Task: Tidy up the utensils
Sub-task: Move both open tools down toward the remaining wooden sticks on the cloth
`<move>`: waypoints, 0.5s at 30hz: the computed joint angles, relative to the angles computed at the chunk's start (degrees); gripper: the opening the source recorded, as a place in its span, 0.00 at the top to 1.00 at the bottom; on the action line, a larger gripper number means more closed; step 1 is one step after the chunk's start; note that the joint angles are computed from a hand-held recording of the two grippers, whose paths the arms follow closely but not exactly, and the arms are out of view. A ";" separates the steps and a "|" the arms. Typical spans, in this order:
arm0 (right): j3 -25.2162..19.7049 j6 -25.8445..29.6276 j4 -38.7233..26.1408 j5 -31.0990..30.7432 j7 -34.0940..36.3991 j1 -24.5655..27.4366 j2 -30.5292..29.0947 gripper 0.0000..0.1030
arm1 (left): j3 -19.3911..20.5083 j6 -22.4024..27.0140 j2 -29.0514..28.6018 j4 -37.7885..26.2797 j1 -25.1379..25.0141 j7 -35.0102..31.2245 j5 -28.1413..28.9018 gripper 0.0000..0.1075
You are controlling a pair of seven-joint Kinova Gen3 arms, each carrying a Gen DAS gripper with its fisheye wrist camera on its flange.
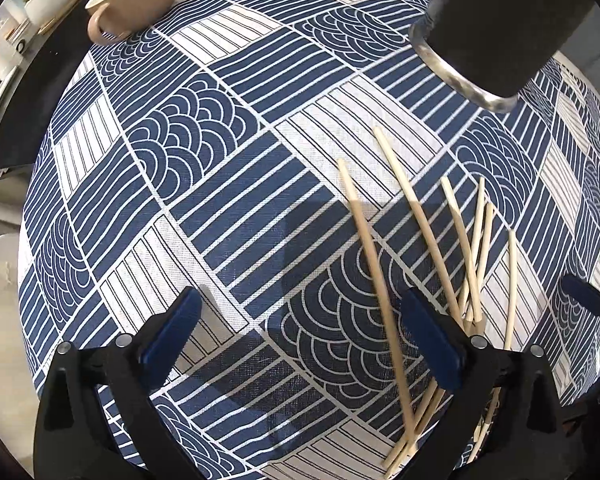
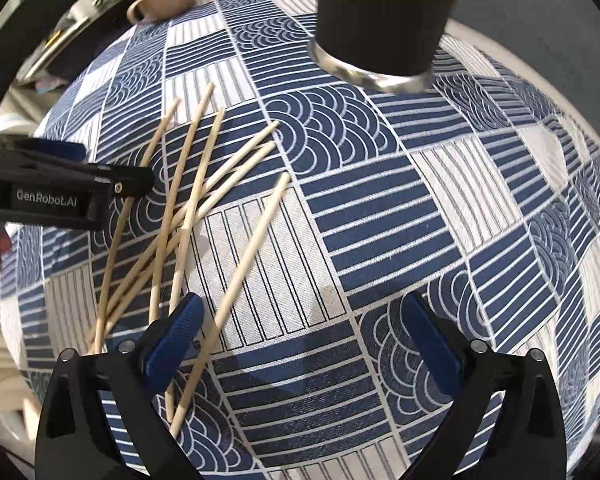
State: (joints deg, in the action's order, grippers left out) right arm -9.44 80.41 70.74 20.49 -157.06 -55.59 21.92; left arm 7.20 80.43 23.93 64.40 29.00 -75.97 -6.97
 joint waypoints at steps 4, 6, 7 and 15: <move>0.33 0.59 -0.22 0.08 -2.16 -0.55 0.19 0.06 | -0.25 0.90 0.59 -0.82 -0.13 0.95 0.29 0.08; 0.38 1.39 -0.88 -0.24 -2.95 -0.57 0.54 0.06 | -0.28 0.83 0.75 -0.85 -0.17 1.09 0.26 0.08; 0.35 1.95 -1.45 -0.83 -2.88 -0.27 0.79 0.06 | -0.30 0.69 0.75 -0.70 -0.33 1.00 0.34 0.08; 0.70 5.43 -5.64 -4.53 -0.70 1.56 2.70 0.07 | -0.27 -5.94 -3.13 6.10 -0.40 2.55 -0.65 0.08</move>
